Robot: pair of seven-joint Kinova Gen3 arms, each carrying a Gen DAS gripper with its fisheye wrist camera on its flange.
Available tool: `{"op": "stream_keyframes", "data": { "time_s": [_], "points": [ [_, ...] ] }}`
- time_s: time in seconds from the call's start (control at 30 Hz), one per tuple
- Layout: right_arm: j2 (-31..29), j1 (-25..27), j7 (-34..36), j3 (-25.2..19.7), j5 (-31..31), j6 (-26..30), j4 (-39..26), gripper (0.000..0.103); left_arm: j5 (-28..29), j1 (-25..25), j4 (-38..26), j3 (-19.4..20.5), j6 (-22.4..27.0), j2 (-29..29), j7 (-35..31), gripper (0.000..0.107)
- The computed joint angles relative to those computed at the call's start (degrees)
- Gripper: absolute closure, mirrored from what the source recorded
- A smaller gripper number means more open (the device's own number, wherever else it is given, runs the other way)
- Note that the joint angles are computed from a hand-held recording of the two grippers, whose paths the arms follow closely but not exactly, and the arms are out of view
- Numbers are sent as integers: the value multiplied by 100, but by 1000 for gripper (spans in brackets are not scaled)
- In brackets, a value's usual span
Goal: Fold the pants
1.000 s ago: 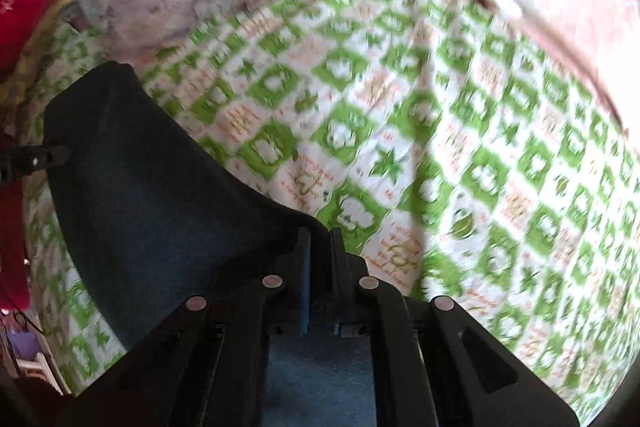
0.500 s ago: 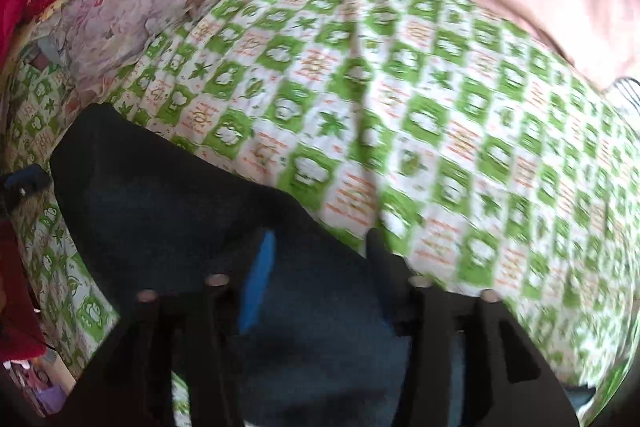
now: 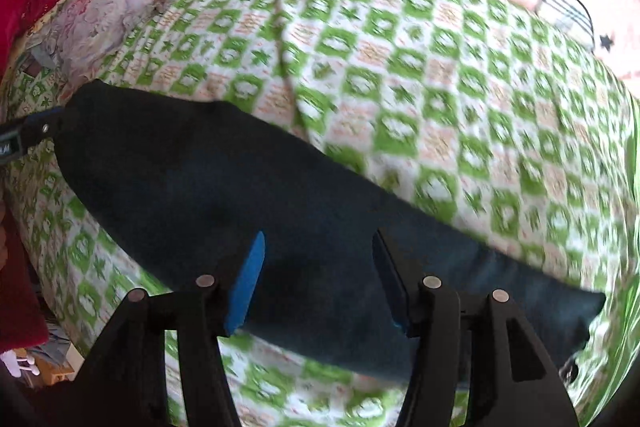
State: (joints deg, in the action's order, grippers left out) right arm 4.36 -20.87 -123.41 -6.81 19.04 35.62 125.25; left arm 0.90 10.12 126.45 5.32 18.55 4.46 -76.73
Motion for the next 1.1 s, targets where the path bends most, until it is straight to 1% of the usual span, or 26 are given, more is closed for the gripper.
{"op": "stream_keyframes", "data": {
  "time_s": [0.1,0.2,0.33,0.4,0.47,0.57,0.63,0.73,0.83,0.93,1.0,1.03,1.1],
  "points": [
    [-230,191,108,95,-157,-4,216,45,-192,268,-295,97,91,255,161,48],
    [-435,433,247,176,-317,7,391,45,-209,476,-694,234,289,579,90,47],
    [-674,763,447,259,-529,43,562,45,-64,661,-1145,410,495,927,-187,46],
    [-903,993,706,398,-794,27,709,45,12,767,-1463,527,665,1165,-382,45],
    [-1130,1216,910,515,-989,27,859,45,-7,977,-1757,561,771,1392,-465,45],
    [-1473,1591,1200,739,-1256,40,1087,45,123,1117,-2271,778,1029,1773,-873,44],
    [-1684,1862,1255,823,-1297,101,1211,45,225,1198,-2574,929,1194,2008,-1197,44],
    [-2045,2242,1482,1107,-1451,133,1389,45,357,1368,-3155,1138,1575,2441,-1734,44],
    [-2438,2633,1625,1332,-1508,215,1499,45,476,1592,-3790,1224,2037,2880,-2173,44],
    [-2536,2842,1962,1722,-1685,176,1517,45,520,1862,-4353,1174,2447,3243,-2479,44],
    [-2496,2958,2211,2044,-1904,111,1547,45,439,2151,-4831,1067,2745,3507,-2556,44],
    [-2479,3014,2281,2093,-1993,95,1559,45,454,2215,-4972,1041,2845,3587,-2620,44],
    [-2429,3070,2561,2369,-2247,-25,1623,45,462,2377,-5390,1015,3100,3804,-2703,44]
  ]
}}
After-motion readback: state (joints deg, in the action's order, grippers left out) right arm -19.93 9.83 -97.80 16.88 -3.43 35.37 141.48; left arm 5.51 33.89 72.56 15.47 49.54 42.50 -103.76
